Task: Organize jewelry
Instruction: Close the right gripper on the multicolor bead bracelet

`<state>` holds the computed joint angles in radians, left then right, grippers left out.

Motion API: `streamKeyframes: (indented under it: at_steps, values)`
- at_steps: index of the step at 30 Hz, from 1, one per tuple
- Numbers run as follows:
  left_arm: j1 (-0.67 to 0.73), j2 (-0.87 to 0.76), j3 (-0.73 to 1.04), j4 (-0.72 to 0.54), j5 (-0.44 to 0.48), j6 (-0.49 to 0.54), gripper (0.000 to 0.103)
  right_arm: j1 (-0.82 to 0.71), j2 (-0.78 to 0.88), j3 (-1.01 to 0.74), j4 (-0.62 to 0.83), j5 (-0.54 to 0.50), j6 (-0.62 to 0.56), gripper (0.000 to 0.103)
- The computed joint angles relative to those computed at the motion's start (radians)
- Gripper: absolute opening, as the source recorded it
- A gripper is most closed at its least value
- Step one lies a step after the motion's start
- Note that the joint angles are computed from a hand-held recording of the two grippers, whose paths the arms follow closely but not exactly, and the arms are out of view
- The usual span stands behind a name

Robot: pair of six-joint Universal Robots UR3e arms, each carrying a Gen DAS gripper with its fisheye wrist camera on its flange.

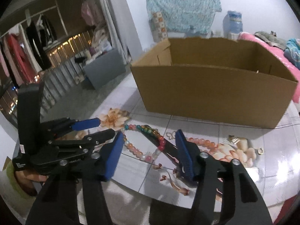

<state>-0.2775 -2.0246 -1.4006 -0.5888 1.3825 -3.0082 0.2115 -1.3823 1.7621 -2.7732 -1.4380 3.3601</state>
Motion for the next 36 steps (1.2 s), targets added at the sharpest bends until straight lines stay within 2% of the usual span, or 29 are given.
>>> streamKeyframes:
  at_steps: [2,6,8,13,18,19,22,23,30,36]
  values:
    - [0.002,-0.033,0.041,-0.030,-0.010,0.021,0.040,0.002,0.026,-0.031,0.037,-0.006,-0.005,0.046]
    - [0.011,-0.079,0.106,-0.072,-0.045,0.040,0.035,0.014,0.074,-0.101,0.111,-0.042,-0.018,0.041]
    - [0.007,-0.105,0.143,-0.094,-0.040,0.054,0.028,0.019,0.086,-0.127,0.145,-0.054,-0.026,0.037]
    - [-0.005,-0.150,0.205,-0.151,-0.031,0.083,0.025,0.034,0.129,-0.187,0.198,-0.079,-0.072,0.030]
    - [-0.025,-0.162,0.218,-0.146,0.008,0.100,0.025,0.045,0.176,-0.245,0.240,-0.081,-0.103,0.020]
    - [-0.028,-0.162,0.219,-0.145,0.012,0.102,0.025,0.045,0.181,-0.250,0.248,-0.078,-0.105,0.015]
    - [-0.032,-0.160,0.209,-0.128,0.021,0.102,0.015,0.044,0.184,-0.251,0.243,-0.082,-0.111,0.006]
    - [-0.034,-0.166,0.216,-0.126,0.026,0.103,0.009,0.044,0.181,-0.246,0.239,-0.087,-0.110,0.005]
    - [-0.017,-0.095,0.120,-0.066,-0.019,0.109,0.008,0.044,0.127,-0.191,0.206,-0.070,-0.107,0.003]
    - [0.015,0.009,0.014,-0.031,-0.094,0.086,0.008,0.042,0.057,-0.131,0.182,-0.063,-0.108,0.003]
